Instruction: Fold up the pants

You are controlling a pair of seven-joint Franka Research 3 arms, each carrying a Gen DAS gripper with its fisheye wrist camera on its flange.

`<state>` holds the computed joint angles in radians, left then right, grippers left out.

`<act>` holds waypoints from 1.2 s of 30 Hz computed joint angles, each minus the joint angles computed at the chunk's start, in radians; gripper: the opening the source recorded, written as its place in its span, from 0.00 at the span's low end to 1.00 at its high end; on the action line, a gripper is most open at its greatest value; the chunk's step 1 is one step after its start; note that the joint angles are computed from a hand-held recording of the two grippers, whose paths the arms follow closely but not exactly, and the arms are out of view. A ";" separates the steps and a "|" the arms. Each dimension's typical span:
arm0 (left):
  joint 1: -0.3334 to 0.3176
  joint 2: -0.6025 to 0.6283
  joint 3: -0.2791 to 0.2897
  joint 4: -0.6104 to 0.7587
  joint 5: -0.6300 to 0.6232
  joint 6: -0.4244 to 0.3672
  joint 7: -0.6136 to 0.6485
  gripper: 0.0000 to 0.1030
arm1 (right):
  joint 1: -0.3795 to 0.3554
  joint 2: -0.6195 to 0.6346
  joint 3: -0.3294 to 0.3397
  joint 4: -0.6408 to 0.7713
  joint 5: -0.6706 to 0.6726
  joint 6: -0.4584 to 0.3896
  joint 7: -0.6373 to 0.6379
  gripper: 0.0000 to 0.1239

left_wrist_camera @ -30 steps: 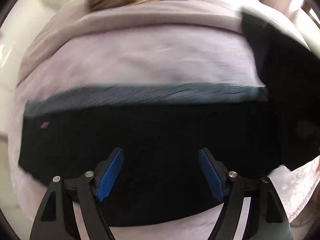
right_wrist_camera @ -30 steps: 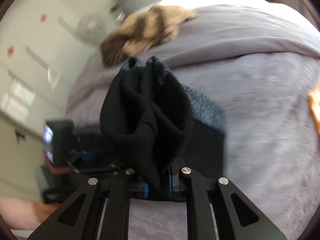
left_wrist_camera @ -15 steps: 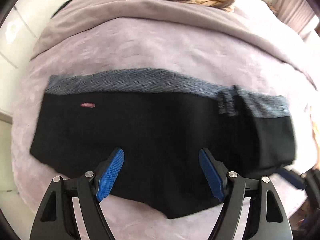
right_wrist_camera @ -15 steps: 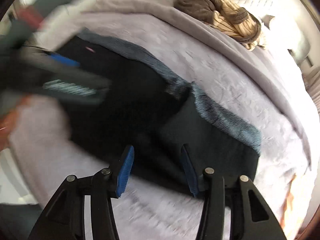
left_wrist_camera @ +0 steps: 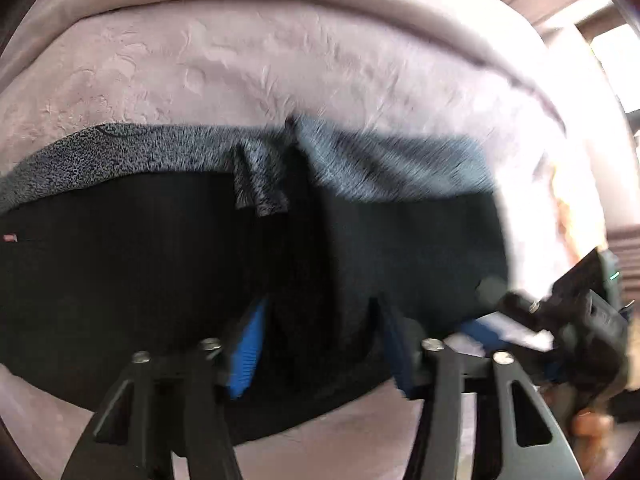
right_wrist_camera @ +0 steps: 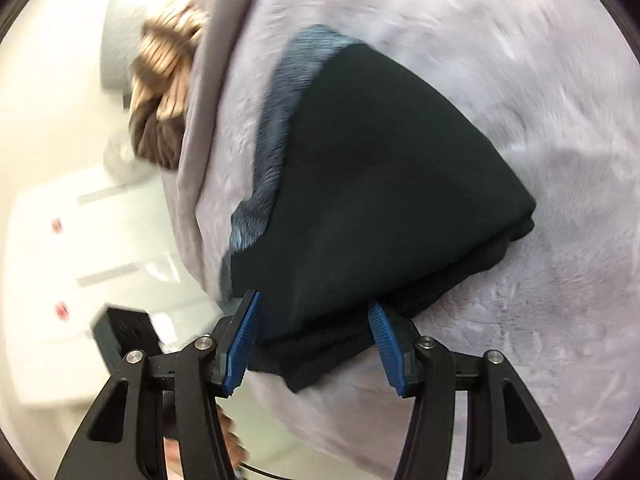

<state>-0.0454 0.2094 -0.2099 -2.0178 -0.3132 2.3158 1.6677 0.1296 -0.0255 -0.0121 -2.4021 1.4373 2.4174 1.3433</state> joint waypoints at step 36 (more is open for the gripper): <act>-0.117 0.074 0.007 0.092 0.330 0.167 -0.234 0.59 | -0.175 0.278 -0.009 0.348 -0.314 -0.173 -0.128 0.29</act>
<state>-0.1620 0.2833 -0.2026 -1.9262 0.0169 2.4832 1.4340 -0.0457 0.2530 -0.0215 -2.0545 1.1233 2.2442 1.2148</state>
